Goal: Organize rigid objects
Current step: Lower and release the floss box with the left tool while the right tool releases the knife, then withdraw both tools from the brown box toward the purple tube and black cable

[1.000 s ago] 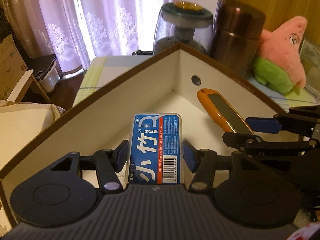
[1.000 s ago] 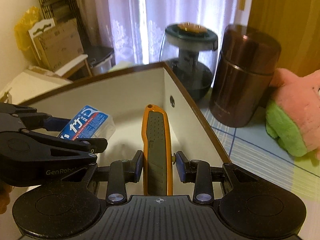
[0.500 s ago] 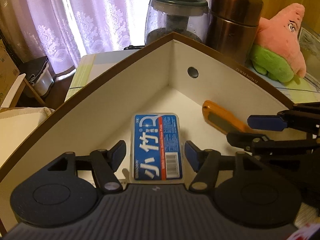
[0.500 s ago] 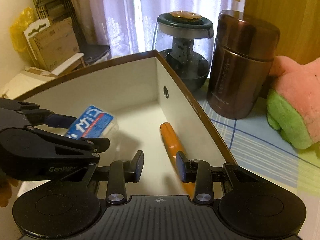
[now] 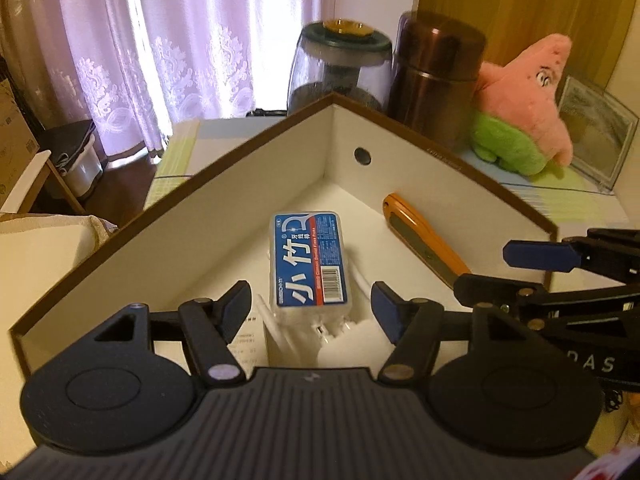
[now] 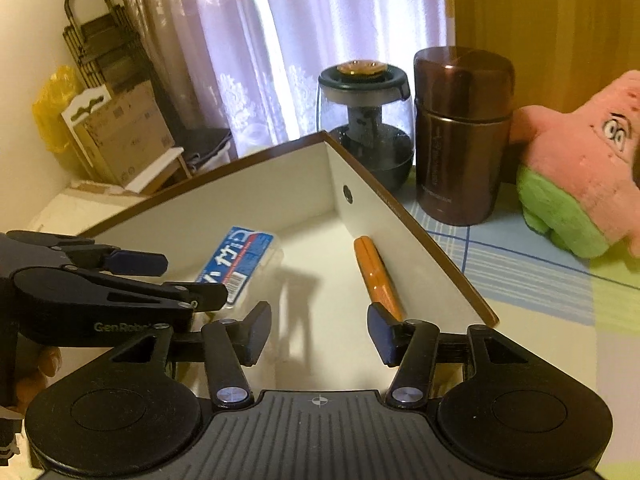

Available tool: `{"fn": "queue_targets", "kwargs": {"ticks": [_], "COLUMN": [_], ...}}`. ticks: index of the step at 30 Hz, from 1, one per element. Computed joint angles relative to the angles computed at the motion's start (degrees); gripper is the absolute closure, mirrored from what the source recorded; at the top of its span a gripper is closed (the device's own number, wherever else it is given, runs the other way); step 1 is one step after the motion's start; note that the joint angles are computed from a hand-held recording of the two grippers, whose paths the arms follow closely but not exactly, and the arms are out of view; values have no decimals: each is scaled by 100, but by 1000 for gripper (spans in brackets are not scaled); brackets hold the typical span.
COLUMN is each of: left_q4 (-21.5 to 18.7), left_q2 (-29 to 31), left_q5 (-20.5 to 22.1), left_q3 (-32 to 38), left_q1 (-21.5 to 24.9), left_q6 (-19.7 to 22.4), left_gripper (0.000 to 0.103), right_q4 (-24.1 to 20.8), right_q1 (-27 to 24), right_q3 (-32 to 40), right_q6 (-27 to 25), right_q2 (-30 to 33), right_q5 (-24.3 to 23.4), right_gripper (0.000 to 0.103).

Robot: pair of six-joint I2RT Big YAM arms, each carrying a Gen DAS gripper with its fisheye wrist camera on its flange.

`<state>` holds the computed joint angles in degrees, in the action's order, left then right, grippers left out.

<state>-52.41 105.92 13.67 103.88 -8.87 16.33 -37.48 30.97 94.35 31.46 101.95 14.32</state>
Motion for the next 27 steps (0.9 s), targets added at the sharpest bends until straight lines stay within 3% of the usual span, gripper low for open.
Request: {"fn": "queue_targets", "kwargs": {"ticks": [10,27], "left_q4": [138,43], "left_q2": [-939,-2476], "left_q5": [305,649], "left_q3": [-852,-2397], "left_q1": [154,205], "left_q6": [-28,317], "left_gripper": [41,41], "right_q4": [176,-212], "right_q1": [361,1262], "right_q3": [-643,-1537], "right_q6": [633,1764], "right_q2": [-717,-1669], "right_q5": [429,1201], "right_gripper": [49,49]}}
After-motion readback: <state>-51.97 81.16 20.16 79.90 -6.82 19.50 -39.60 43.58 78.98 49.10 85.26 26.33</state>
